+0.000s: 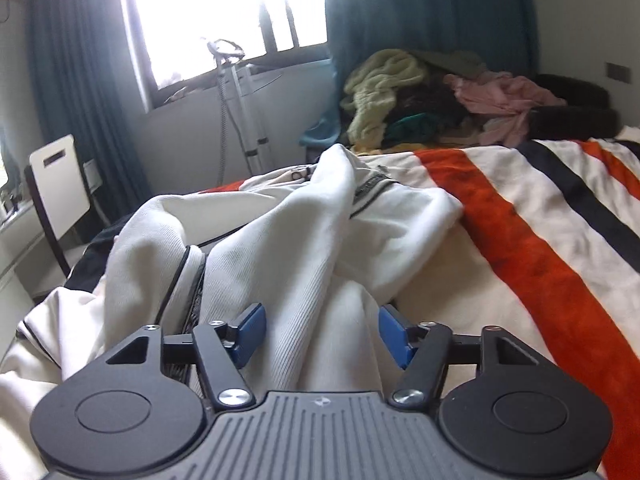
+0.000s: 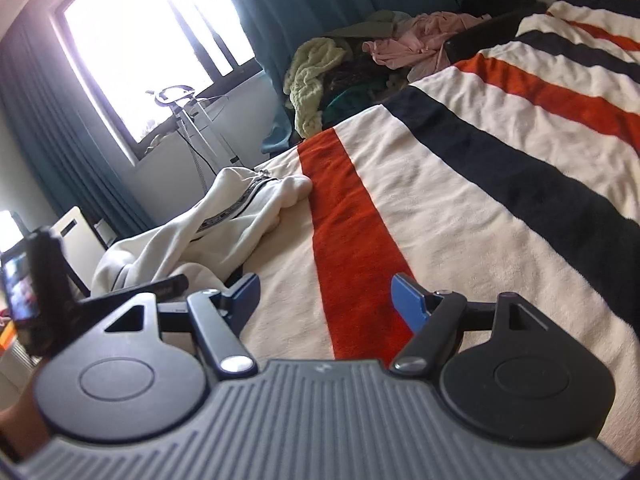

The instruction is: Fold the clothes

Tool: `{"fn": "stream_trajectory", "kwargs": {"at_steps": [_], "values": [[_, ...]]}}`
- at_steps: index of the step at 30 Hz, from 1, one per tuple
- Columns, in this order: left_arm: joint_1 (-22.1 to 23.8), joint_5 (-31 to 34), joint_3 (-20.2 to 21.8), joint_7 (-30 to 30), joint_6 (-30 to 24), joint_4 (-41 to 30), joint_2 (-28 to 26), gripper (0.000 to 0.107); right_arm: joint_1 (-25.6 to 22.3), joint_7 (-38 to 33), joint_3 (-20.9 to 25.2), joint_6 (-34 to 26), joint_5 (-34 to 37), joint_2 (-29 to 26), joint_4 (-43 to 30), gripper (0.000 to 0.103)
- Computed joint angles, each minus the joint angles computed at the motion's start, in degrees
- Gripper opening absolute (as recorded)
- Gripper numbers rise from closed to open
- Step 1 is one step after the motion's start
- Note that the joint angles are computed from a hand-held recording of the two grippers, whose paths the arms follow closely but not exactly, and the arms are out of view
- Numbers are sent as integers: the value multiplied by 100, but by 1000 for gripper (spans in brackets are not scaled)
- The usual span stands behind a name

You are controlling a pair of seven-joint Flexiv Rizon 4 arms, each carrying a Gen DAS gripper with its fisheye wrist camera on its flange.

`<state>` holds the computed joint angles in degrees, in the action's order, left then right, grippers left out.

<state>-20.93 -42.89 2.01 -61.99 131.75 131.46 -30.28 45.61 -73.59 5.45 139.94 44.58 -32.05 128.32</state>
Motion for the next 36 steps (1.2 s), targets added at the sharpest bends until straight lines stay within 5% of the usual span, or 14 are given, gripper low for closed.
{"fn": "stream_trajectory", "kwargs": {"at_steps": [4,10,14,21,26,28,30,33,36], "values": [[153,161,-78,-203,-211,-78,94,8,43,-99,-44,-49,79,-39,-2,75],[753,1480,-285,-1182,-269,434,671,0,42,-46,-76,-95,156,-79,-3,75],[850,2419,-307,-1238,-320,754,1103,0,87,-103,-101,-68,263,-98,-21,75],[393,2161,-122,-759,-263,974,1274,0,62,3,-49,-182,350,-43,47,75],[395,1849,-70,-677,-319,987,1197,17,101,-55,-49,-80,371,-31,65,75],[358,1781,-30,-556,-221,948,1082,32,66,-20,-26,-112,337,-37,45,75],[488,2015,-46,-494,-88,844,913,61,5,72,18,-118,234,-59,36,75],[434,2026,65,7,77,447,488,68,-12,156,-2,-137,169,-118,-19,75],[63,1089,143,450,-5,-97,85,71,-123,348,27,-200,4,-184,-52,75]]}}
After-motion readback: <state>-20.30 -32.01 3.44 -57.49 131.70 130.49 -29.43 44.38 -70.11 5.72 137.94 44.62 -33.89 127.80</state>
